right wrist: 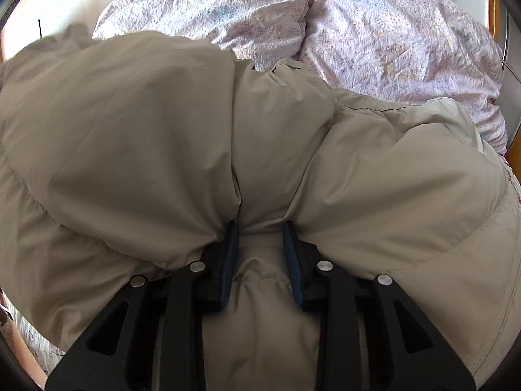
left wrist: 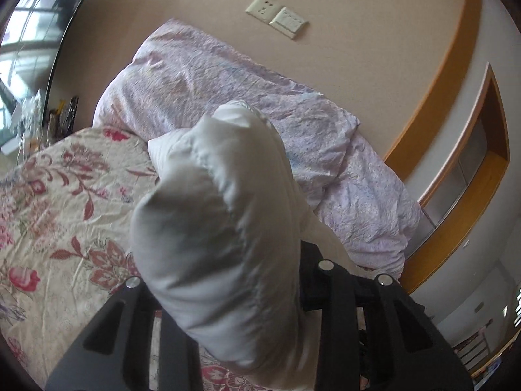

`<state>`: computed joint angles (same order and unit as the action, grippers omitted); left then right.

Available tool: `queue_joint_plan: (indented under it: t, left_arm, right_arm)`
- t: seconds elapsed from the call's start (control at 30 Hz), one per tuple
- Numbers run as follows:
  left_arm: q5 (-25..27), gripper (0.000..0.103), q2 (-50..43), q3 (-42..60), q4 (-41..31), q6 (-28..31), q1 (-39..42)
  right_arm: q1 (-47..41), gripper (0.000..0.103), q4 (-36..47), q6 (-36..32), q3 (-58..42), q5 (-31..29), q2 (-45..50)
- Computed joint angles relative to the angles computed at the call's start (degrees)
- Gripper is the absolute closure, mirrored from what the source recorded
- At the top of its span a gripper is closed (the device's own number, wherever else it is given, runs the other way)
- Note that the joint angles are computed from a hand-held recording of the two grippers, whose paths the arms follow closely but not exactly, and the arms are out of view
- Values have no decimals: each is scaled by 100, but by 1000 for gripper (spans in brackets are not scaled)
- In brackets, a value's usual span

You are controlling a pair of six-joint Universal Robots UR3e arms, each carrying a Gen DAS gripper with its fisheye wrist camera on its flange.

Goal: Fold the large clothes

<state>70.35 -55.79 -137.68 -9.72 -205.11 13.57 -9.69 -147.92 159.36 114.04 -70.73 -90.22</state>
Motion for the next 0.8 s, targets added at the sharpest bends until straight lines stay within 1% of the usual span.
queue_joint_plan:
  t: [0.07, 0.2, 0.37, 0.43, 0.47, 0.57, 0.67, 0.73, 0.8]
  left_arm:
    - [640, 71, -490, 470, 175, 70, -716]
    - [1636, 71, -1383, 1410, 320, 345, -1932]
    - [2606, 70, -2372, 2633, 127, 716, -3114]
    - [2842, 69, -2632, 2999, 12, 794, -3403]
    - [2863, 69, -2714, 3112, -19, 813, -3473]
    - [2978, 67, -2938, 3419, -112, 889, -3736]
    - [3215, 64, -3334, 3901, -247, 1065, -4088]
    - [3481, 62, -3671, 4266, -325, 1237, -4374]
    - [3709, 60, -4019, 4636, -387, 1369, -4610]
  right_arm:
    - [32, 72, -34, 34, 2, -50, 14]
    - [65, 72, -53, 62, -9, -110, 34]
    - [69, 72, -46, 77, -8, -152, 33]
    - [85, 72, -48, 94, -21, -185, 45]
    - [110, 72, -29, 110, -55, -229, 65]
    - [283, 72, -63, 213, -166, -496, 160]
    - [454, 72, -214, 287, -196, -758, 249]
    - [463, 72, -218, 251, -221, -777, 279]
    - [384, 72, -164, 131, -247, -663, 289]
